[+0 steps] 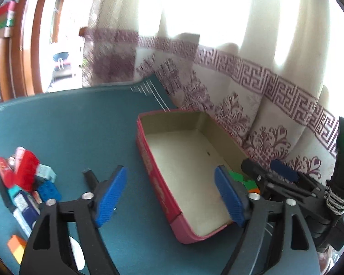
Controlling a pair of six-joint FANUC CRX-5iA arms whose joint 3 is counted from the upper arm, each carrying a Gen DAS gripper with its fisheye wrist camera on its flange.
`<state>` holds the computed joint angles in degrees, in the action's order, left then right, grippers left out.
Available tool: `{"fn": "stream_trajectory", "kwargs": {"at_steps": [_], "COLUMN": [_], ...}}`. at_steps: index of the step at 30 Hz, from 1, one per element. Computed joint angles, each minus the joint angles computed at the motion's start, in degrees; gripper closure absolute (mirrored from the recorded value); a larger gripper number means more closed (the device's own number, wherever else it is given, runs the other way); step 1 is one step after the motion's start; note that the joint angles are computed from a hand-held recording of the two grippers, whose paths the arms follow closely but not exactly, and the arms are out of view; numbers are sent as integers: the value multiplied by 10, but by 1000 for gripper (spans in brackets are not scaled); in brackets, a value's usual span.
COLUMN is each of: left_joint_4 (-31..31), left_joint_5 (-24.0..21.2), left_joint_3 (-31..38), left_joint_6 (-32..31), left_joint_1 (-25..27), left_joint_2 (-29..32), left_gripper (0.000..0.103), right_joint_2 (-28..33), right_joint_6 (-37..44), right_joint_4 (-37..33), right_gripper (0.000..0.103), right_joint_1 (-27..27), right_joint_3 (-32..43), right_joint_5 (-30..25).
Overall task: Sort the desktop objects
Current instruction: 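Return the left gripper to the pile and grasp the orange-yellow block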
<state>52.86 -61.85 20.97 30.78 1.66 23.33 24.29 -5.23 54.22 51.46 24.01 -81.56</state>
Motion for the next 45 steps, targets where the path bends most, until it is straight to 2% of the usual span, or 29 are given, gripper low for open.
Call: {"fn": "stream_trajectory", "kwargs": {"at_steps": [5,15,26,38,45], "left_joint_4": [27,-2,-53,-132,-170], "left_joint_5": [-27,13,31,-4,-43], "left_joint_3": [23,11,32,99,107], "left_joint_6": [17,30,57,107,95], "left_joint_1": [12,36,102,157,168], "left_joint_2": [20,11,20,60,71], "left_gripper": [16,16,16,16,16], "right_joint_2": [9,37,82,127,154], "right_joint_6": [12,48,117,173,196], "right_joint_4": [-4,-7,-22,-39,-73], "right_gripper": [23,23,23,22,21], "right_joint_1": [1,7,20,26,26], "right_joint_3": [11,48,106,184,226], "right_joint_5": [8,41,83,106,114]}}
